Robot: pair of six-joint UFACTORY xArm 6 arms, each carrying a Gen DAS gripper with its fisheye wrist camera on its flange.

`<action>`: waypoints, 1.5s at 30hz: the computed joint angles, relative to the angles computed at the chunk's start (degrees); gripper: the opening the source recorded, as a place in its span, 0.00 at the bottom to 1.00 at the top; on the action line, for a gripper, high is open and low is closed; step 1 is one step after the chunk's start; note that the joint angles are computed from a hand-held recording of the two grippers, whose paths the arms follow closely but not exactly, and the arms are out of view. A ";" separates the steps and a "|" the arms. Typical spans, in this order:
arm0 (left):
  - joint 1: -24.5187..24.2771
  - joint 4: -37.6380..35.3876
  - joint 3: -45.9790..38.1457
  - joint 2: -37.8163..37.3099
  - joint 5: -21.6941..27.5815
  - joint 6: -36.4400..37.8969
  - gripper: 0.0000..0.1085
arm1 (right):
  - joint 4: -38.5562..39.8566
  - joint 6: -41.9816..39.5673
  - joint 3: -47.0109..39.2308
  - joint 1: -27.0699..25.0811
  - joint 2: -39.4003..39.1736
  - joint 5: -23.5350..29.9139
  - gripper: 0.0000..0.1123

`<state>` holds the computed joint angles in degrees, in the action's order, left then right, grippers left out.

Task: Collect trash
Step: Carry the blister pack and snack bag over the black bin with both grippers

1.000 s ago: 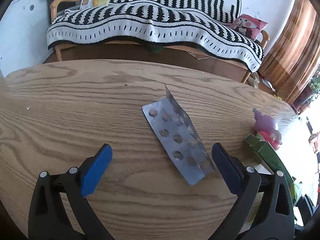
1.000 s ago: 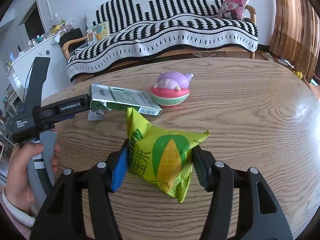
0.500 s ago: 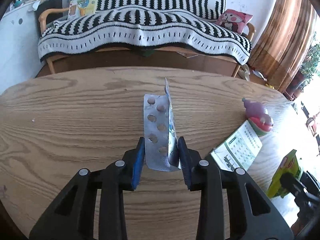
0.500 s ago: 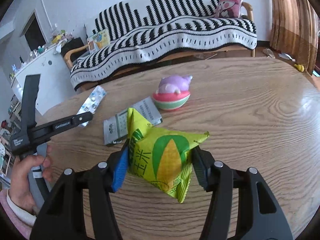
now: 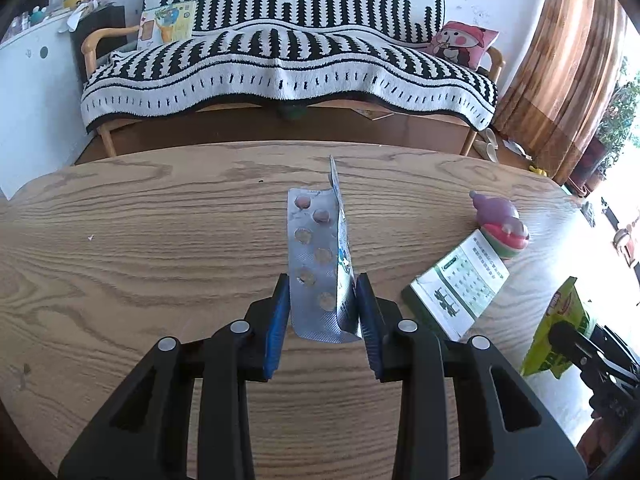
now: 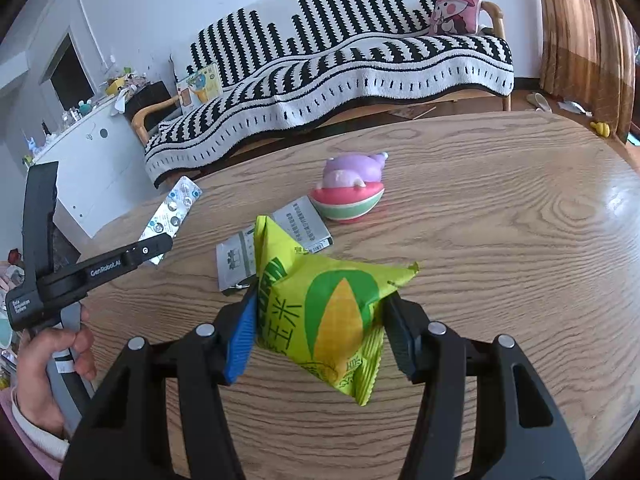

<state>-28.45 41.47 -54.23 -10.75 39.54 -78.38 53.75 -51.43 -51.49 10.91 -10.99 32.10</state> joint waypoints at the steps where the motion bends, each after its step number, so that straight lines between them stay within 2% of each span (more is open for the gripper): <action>1: -0.06 0.15 0.01 -0.05 0.07 -0.21 0.30 | -0.11 0.02 0.11 0.08 -0.13 -0.15 0.50; 16: -3.88 1.38 1.25 -4.98 3.79 -2.06 0.30 | -4.19 3.81 1.95 0.90 -4.42 -0.35 0.50; 20: -7.45 2.39 2.02 -7.48 6.06 -4.68 0.30 | -4.39 4.41 3.41 0.85 -6.78 -0.50 0.50; 24: -13.60 3.03 1.04 -7.85 9.28 -6.73 0.30 | -4.02 5.02 6.36 -0.46 -11.01 0.87 0.50; 27: -18.75 3.30 -1.11 -6.90 12.47 -6.80 0.30 | -4.29 4.90 9.71 -3.30 -16.69 3.15 0.50; 30: -23.86 3.97 -4.55 -5.13 15.03 -7.37 0.30 | -4.71 3.38 12.56 -9.68 -23.05 7.56 0.50; 32: -26.70 4.46 -7.44 -3.26 15.73 -7.35 0.30 | -3.72 1.14 13.67 -16.58 -26.95 12.21 0.50; 36: -32.42 4.51 -16.87 4.85 14.94 -5.36 0.30 | -1.82 -6.31 13.89 -35.11 -31.83 23.79 0.50; 41: -36.93 -2.00 -30.51 18.93 9.01 2.92 0.30 | -1.08 -17.78 10.69 -60.12 -29.01 37.57 0.50; 43: -38.47 -6.39 -36.79 25.08 7.19 7.69 0.30 | -1.75 -21.08 9.18 -67.71 -26.13 40.62 0.50; 45: -39.47 -12.31 -42.41 30.69 5.49 13.46 0.30 | -3.37 -24.03 8.30 -73.15 -22.83 41.64 0.50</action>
<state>-67.92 29.16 -96.64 19.94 45.04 -64.92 50.38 -75.46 -43.20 -62.24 -33.82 73.74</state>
